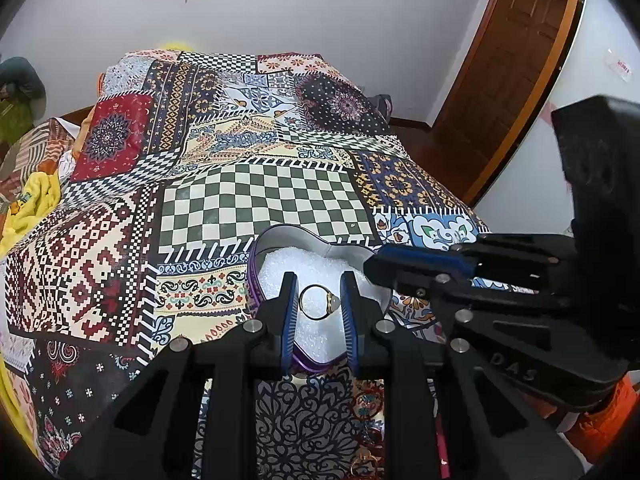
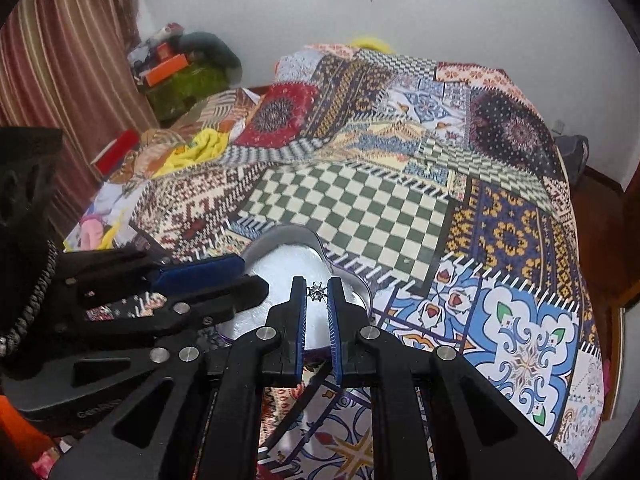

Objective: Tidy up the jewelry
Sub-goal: 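Lower the gold ring into the tin and open the left gripper, then withdraw both grippers from the tin back toward the jewelry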

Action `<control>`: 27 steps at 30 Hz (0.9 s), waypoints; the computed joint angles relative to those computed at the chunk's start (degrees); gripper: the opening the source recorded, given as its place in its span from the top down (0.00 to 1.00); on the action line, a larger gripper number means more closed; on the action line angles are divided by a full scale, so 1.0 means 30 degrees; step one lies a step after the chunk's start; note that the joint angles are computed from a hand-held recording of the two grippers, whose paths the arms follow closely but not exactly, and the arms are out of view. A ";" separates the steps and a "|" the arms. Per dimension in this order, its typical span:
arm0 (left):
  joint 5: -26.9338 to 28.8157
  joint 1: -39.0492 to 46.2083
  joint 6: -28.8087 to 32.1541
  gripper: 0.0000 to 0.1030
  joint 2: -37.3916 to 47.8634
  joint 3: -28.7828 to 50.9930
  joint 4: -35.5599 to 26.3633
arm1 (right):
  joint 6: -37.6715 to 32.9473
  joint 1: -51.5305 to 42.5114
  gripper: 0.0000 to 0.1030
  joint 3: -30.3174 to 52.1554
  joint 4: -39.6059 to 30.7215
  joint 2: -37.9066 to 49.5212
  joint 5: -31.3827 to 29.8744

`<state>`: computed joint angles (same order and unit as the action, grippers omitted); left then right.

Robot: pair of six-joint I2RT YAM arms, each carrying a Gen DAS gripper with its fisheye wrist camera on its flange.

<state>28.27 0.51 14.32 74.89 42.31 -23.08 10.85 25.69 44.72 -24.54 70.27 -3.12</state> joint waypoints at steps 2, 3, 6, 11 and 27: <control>0.0036 0.0010 -0.0023 0.80 0.0187 0.0071 -0.0009 | -0.0111 -0.0140 0.91 -0.0046 -0.0011 0.0275 -0.0168; 0.0057 -0.0006 -0.0056 0.80 0.0269 0.0118 -0.0030 | -0.0156 -0.0157 0.91 -0.0040 -0.0026 0.0372 -0.0171; 0.0112 -0.0013 -0.0133 0.80 0.0334 0.0192 -0.0087 | -0.0399 -0.0233 0.91 -0.0018 -0.0092 0.0636 -0.0155; -0.0270 0.0133 -0.0083 0.80 -0.0353 -0.0034 0.0047 | -0.0688 -0.0218 0.91 0.0140 -0.0231 0.0739 -0.0161; -0.0473 0.2206 0.1311 0.79 -0.2343 -0.0117 -0.1701 | -0.0258 0.0827 0.68 0.0631 -0.0750 0.0401 0.1191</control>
<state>26.86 7.13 18.26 67.87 41.96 -28.19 10.08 28.17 46.62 -26.79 71.48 0.45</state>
